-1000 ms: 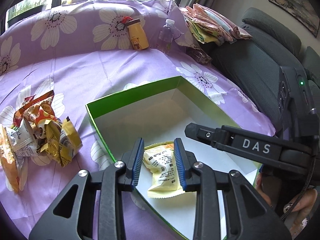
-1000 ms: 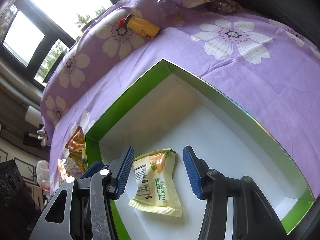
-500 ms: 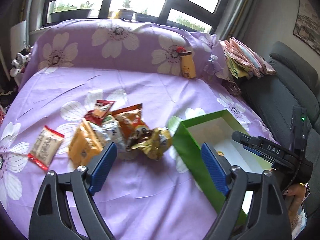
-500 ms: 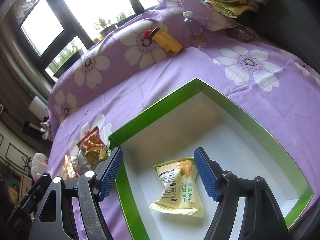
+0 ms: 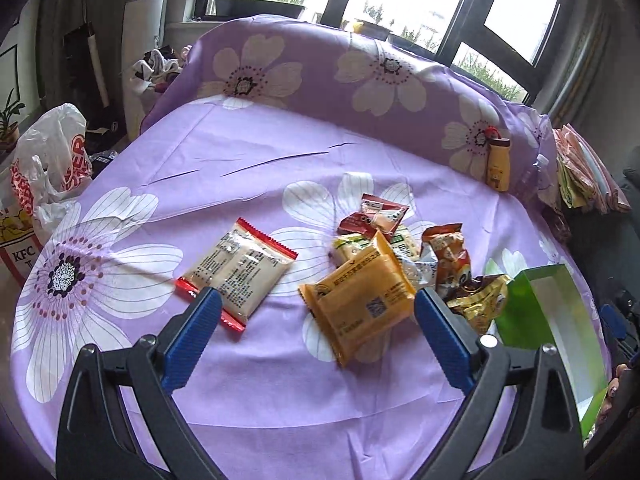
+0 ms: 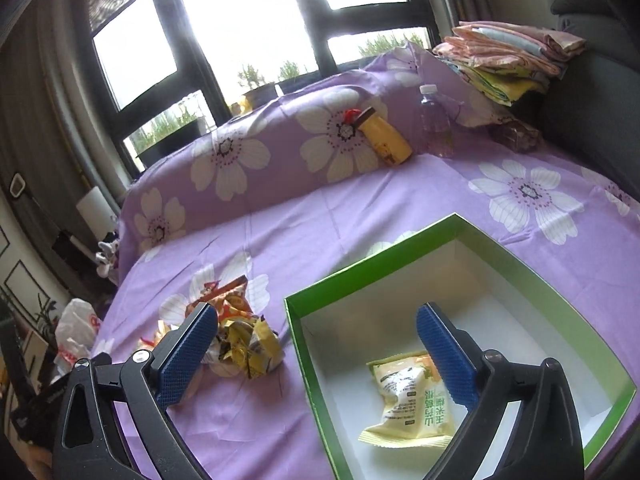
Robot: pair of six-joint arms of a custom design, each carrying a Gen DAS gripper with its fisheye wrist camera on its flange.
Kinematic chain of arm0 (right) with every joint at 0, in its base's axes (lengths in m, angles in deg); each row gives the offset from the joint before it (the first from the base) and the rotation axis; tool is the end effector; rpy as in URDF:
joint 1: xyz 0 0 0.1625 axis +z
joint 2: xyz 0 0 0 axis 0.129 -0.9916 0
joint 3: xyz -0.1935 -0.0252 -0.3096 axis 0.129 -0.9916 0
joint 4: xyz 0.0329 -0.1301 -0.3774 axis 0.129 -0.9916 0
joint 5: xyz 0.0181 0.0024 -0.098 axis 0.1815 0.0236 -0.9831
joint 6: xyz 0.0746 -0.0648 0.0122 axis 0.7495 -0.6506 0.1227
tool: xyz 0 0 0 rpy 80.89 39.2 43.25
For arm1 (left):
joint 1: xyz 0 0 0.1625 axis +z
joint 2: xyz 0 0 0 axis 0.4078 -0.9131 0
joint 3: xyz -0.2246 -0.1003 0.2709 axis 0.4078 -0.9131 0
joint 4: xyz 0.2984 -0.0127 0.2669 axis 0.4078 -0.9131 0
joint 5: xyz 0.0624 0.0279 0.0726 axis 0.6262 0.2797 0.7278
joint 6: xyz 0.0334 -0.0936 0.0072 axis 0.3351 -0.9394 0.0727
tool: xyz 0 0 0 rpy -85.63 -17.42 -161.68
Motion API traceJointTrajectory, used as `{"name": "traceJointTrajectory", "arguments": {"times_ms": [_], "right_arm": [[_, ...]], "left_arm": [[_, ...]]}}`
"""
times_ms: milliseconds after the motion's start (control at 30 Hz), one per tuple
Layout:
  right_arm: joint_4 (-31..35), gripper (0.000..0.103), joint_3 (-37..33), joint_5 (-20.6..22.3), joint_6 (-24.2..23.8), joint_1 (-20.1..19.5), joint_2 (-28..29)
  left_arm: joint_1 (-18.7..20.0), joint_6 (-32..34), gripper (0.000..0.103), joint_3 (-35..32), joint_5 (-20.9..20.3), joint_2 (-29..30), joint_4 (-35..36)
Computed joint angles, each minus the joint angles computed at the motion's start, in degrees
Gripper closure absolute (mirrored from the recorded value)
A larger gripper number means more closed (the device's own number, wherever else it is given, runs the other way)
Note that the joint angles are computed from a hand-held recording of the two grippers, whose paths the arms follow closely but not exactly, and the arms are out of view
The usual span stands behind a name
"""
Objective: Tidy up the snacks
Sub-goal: 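Withdraw both grippers and move them to the white-and-red biscuit packet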
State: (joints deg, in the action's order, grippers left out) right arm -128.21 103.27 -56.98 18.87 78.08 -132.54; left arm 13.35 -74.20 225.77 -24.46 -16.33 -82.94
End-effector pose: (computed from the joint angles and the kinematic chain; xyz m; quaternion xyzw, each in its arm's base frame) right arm 0.0854 -0.4117 0.2085 0.1456 -0.8650 0.4357 0.2020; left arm -0.1579 -0.3967 0.0893 0.0013 0.8674 -0.4150 0.2747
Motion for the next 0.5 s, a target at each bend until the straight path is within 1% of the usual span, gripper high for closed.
{"name": "traceJointTrajectory", "arguments": {"times_ms": [133,233,300,367,400,500], "right_arm": [[-1.4,0.003,0.1,1.4,-0.1,0.9,2.0],[-2.4,0.003,0.3,2.2,-0.1,1.5,3.5],[-2.2,0.003,0.1,2.0,0.1,2.2,4.5],[-1.1,0.003,-0.3,1.3,0.7,3.3,5.3],[0.1,0.003,-0.4,1.2,0.9,3.8,5.4],[5.7,0.003,-0.8,3.0,2.7,5.2,5.0]], "left_arm": [[1.7,-3.7,0.004,0.2,-0.1,-1.6,3.7],[2.1,-2.4,0.002,0.6,-0.5,-2.2,2.6],[2.1,-4.2,0.001,0.5,1.0,-2.8,5.7],[2.2,-6.5,0.001,0.6,2.7,-4.0,9.4],[2.4,-6.9,0.001,0.8,3.1,-4.6,9.8],[3.4,-5.4,0.001,2.1,2.6,-5.9,6.0]]}}
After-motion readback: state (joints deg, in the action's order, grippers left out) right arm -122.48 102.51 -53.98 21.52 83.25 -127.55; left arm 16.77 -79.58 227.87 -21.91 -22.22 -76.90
